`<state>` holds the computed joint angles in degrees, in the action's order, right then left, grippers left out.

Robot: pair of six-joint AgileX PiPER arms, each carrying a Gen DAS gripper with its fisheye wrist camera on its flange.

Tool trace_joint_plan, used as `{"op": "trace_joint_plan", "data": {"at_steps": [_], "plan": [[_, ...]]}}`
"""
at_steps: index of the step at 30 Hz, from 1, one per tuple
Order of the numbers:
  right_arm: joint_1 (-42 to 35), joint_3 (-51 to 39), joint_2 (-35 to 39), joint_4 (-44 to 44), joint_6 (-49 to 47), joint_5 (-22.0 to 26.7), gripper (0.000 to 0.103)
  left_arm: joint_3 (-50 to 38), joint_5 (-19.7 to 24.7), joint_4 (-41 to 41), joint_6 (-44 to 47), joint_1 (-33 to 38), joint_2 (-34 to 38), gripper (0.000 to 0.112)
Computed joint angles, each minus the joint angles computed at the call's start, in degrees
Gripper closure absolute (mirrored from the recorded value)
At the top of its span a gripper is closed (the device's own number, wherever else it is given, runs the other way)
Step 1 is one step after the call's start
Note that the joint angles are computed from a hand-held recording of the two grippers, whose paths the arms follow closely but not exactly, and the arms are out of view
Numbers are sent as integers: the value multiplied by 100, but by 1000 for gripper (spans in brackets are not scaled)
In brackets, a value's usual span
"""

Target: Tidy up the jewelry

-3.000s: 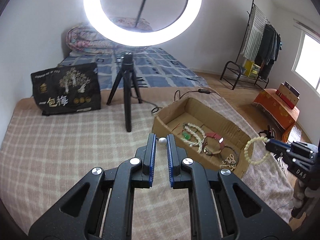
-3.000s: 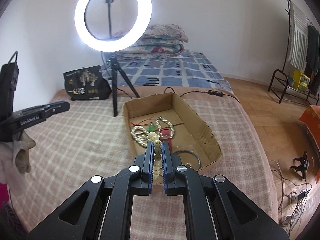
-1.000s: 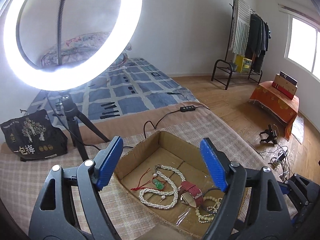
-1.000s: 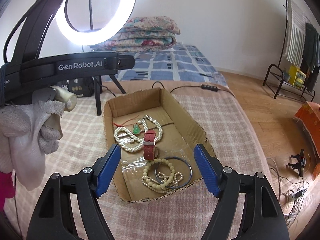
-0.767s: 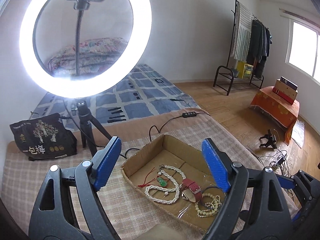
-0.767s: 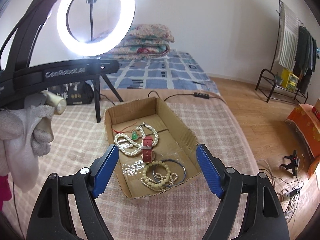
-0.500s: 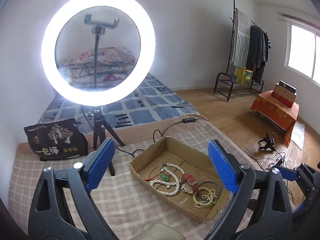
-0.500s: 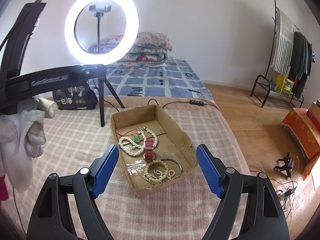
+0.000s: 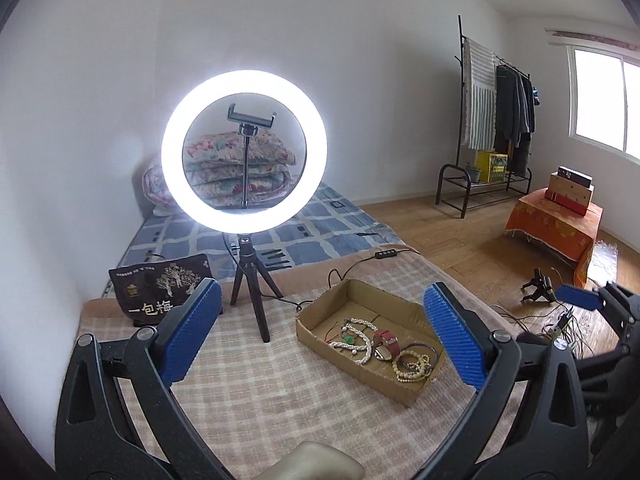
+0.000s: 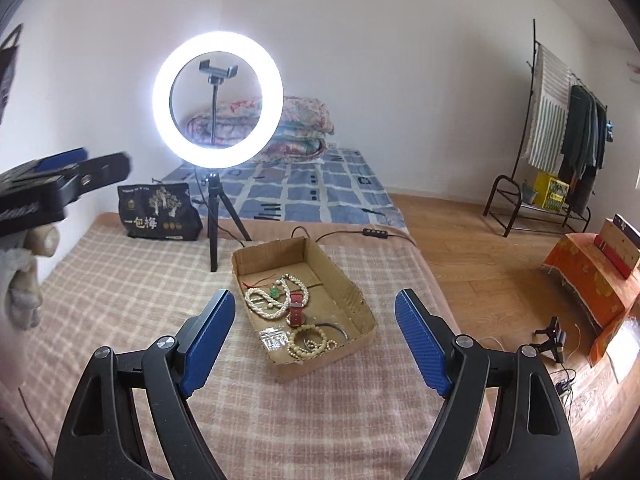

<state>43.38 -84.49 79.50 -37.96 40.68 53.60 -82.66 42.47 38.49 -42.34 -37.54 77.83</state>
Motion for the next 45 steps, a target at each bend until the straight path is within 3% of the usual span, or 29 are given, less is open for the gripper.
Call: {"op": "trace_joint_plan", "data": {"at_steps": [9,15,18,21,27,45], "plan": [[474,-2,-165,-531,495,452,21,627,707,821,-714,-973,-834,9],[768,131,-269,-906,844,620,20,835,1222,1021,-1014,-1469,-1033,9],[845,314,-359,-1078,1104,592,13,919,1313,853,-950,-1498,-1055,9],[878,449,-412,-1156,1251,576,12,957,1471,839,-984,-1587,-1022,9],[890,661,-555,-1226,1406,505,12,1151,1558,1037,-1214,-1767,-1072,9],[781,740,-415,-1174,1358,437,12,1293,1310,631,-992,-1502,-1164,9]]}}
